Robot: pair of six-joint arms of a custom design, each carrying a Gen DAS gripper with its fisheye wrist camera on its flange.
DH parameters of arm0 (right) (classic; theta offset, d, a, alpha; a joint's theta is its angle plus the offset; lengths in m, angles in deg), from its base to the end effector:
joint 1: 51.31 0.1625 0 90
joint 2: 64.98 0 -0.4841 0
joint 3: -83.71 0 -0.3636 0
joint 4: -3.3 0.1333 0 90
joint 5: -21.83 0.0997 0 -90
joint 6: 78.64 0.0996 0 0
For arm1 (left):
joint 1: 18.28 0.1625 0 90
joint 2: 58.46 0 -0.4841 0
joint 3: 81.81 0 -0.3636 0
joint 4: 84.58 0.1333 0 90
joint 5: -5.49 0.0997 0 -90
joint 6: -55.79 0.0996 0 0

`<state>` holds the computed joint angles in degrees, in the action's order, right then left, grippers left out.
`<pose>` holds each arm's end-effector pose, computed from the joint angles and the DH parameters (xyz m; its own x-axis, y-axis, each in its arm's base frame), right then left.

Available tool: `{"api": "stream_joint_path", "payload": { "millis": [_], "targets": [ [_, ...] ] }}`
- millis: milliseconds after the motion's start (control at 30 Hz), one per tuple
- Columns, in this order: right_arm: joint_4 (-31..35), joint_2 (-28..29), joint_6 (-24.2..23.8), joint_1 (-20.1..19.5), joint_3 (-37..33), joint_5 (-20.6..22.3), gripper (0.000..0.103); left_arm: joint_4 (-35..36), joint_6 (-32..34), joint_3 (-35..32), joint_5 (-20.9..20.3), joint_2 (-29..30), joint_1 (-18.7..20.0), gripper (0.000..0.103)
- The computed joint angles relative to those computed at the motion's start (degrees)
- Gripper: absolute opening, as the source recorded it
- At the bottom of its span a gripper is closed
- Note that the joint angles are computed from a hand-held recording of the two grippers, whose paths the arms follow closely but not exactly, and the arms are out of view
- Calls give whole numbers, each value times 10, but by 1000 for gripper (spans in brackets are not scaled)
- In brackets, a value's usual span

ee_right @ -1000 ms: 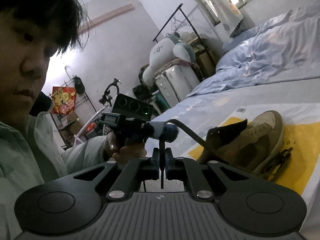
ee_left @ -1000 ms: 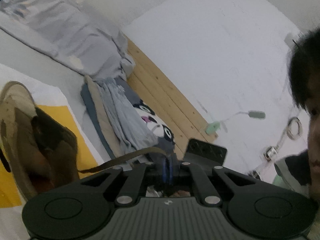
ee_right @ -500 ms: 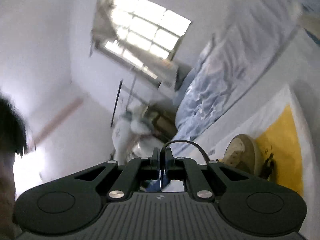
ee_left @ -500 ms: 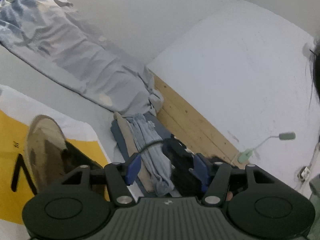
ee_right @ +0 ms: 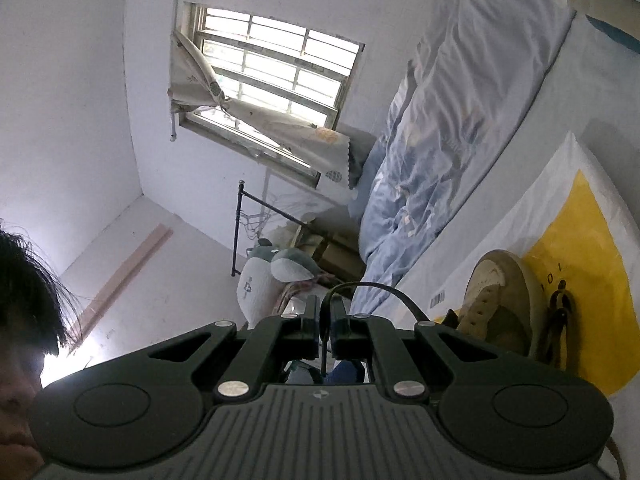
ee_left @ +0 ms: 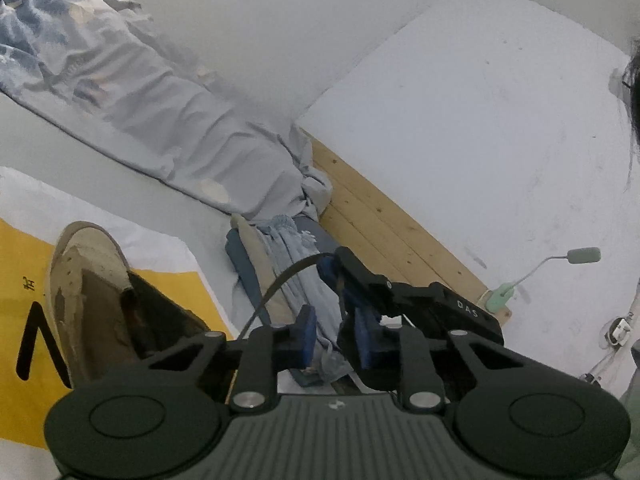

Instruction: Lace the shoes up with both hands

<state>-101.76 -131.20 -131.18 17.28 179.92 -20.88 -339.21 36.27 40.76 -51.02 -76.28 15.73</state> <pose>-0.0228 -0.6238 0.3328 -0.6220 -0.4563 -0.6363 -0.2319 0.8836 -0.4069 -0.3010 -0.4302 0.0036 -0.9516 0.3062 0.0280 0.1040 0.4063 -0.9078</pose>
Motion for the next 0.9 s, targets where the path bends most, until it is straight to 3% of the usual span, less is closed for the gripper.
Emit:
{"api": "stream_joint_path", "payload": {
  "millis": [100, 333, 500, 600, 733, 900],
  "targets": [
    [0, -1, -1, 1, 1, -2, 6, -7, 3, 0, -5, 1, 2, 18],
    [10, 1, -2, 3, -3, -11, 6, -2, 1, -2, 0, 2, 2, 0],
    [15, 2, -3, 4, -8, -15, 9, -19, -6, 3, -18, 1, 8, 0],
    [14, 4, 9, 5, -10, -26, 21, -28, -26, 10, -50, -2, 22, 0],
    [29, 5, 3, 6, -17, -27, 27, -45, -35, 17, -57, -3, 25, 0],
    [39, 4, -11, 5, -17, -24, 28, -34, -39, 20, -65, -7, 26, 0]
  ]
}}
